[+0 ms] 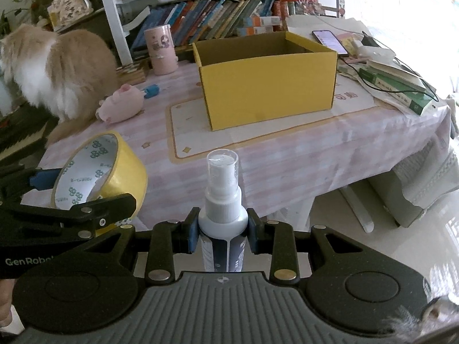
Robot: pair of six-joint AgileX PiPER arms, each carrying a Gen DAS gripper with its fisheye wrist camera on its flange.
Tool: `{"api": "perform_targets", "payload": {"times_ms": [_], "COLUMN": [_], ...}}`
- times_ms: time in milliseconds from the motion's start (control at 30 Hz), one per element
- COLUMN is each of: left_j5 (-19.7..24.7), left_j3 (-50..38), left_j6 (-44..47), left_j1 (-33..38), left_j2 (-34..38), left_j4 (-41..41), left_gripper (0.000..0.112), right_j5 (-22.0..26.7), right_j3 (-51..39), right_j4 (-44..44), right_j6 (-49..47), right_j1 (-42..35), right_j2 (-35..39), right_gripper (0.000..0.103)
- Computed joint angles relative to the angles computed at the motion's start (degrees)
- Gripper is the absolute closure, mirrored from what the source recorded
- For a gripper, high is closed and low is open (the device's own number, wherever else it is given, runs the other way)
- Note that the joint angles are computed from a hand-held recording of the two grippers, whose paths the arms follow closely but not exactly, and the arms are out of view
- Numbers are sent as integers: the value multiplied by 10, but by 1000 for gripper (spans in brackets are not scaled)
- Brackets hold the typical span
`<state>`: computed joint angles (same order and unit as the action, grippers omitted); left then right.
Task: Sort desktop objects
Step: 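Carry the tape roll and spray bottle toward the yellow box with both tools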
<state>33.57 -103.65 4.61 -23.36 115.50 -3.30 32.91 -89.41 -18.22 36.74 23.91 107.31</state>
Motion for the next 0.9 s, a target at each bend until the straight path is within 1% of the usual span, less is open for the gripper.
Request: {"api": "perform_targets", "payload": {"times_ms": [200,667,800,900], "left_j5": [24,85,112,148], "left_j3": [-52,-199,-263,-337], "left_j6": [-4,-26,-40,-51], "left_j1": [-7,-27,-33,-38], "left_j2": [32,119,154,192], "left_j4": [2,14,23,31], "left_gripper": [29,29,29,29], "right_j5": [10,27,34,43], "right_j3": [-22,-61,-82,-104], "right_j4": [39,91,116,136], "right_j6": [-47,-121,-159,-188], "right_j1": [-26,-73,-91,-105], "right_j2": [14,39,52,65], "right_gripper": [73,73,73,73]}}
